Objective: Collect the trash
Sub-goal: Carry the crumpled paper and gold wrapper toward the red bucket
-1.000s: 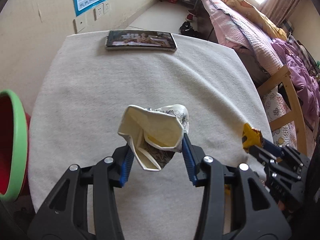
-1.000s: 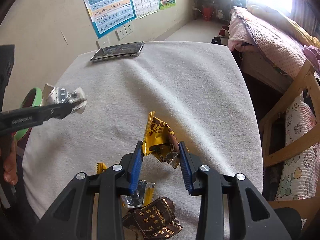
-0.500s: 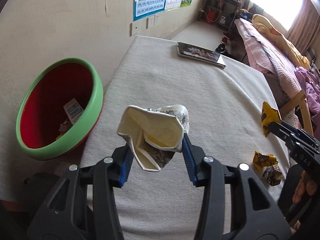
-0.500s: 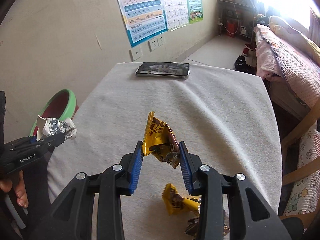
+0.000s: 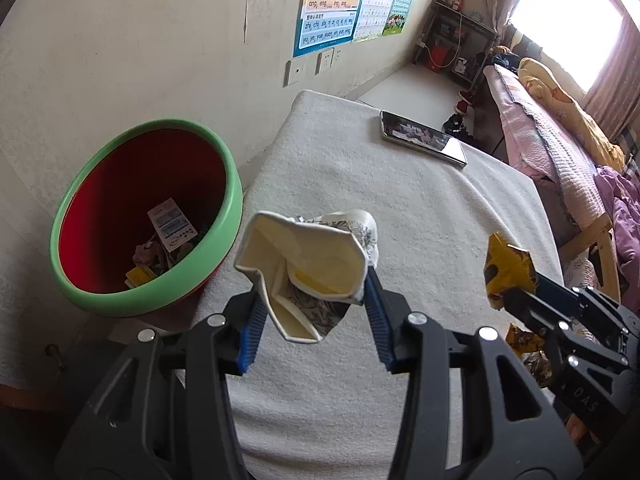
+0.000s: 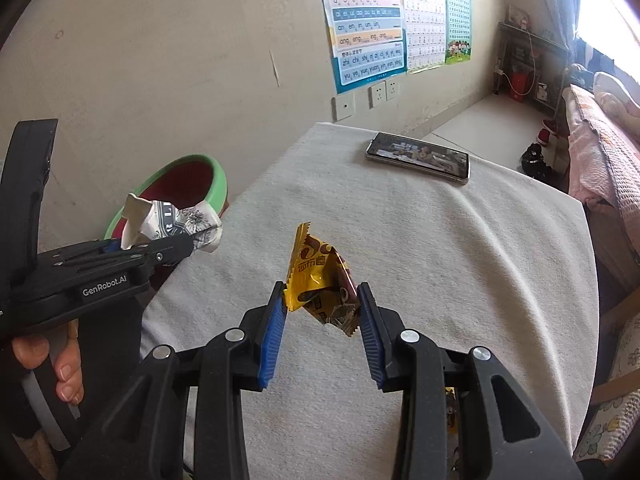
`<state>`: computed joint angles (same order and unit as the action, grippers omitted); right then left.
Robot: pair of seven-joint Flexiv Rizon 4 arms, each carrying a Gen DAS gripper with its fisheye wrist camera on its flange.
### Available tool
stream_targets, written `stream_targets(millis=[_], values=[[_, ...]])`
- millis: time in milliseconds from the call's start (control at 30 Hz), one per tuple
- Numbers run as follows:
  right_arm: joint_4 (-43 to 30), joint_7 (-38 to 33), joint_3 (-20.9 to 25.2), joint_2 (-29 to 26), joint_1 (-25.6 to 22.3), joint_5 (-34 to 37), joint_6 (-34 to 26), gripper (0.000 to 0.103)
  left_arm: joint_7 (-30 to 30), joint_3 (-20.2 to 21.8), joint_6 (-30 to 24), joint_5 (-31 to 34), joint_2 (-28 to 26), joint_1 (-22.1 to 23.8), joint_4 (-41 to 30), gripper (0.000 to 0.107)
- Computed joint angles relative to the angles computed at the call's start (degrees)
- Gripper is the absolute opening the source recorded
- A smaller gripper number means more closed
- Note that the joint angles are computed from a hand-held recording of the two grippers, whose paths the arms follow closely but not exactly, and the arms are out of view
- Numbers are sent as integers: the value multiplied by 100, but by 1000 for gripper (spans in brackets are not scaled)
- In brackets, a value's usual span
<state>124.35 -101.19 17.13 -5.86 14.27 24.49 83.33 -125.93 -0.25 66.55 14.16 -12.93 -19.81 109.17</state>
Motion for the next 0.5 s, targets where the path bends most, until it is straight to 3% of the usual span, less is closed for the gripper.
stream_targets(millis=[500], values=[[-637, -472, 262, -238, 304, -112, -133, 35, -707, 198, -159, 577, 413, 318, 273, 44]])
